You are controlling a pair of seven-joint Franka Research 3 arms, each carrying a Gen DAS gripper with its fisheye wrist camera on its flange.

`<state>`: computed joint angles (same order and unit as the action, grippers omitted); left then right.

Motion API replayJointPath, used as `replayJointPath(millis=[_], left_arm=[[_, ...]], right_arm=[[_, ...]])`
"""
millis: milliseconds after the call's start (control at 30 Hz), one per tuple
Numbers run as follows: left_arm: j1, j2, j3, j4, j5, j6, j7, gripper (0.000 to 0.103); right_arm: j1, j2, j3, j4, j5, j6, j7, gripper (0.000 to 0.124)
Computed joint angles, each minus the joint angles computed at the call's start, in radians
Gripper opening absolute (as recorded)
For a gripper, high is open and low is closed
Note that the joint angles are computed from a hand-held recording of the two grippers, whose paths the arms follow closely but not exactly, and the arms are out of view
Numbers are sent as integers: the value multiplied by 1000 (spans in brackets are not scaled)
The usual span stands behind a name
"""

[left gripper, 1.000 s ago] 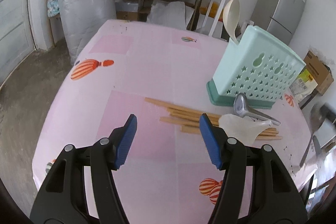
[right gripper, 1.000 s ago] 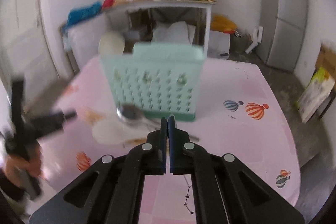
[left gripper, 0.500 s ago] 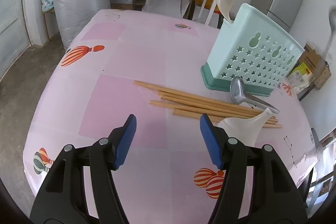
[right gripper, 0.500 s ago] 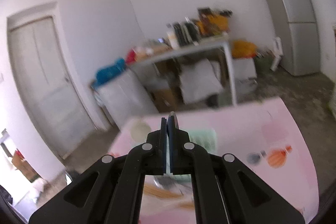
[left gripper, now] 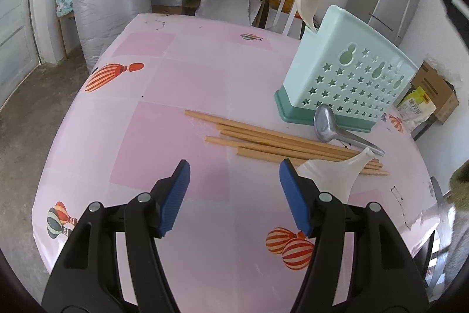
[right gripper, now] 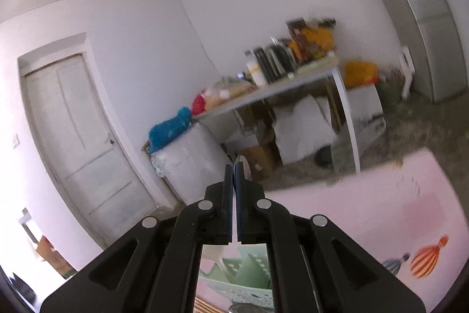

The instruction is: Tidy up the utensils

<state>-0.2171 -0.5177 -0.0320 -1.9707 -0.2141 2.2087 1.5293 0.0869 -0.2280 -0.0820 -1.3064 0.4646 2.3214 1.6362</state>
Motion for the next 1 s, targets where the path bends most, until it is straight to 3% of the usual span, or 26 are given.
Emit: replayJointPath(millis=[167,367,700,867,1000], left_arm=[[-9,1,5,2,-18,-3,14,60],[-22,-10,14,-9,-50,6,35,61],[-34,-16,15,-13,-77,-4,50,61],[-38,-20,17,-16,-88,-6,56,61],[-42,-16,22,-15,-106,-12,56,61]], right_arm=[[11,-72,-30,-165,84,5,-8,2],[-66,-164,18,-296,-102,-5,91,4],[-107,-307,54,-418,-247,-24,141,4],[-77,-395,51,-501,-224,-132,141,26],[-47,-438,58,-556,-190,-226,148,36]])
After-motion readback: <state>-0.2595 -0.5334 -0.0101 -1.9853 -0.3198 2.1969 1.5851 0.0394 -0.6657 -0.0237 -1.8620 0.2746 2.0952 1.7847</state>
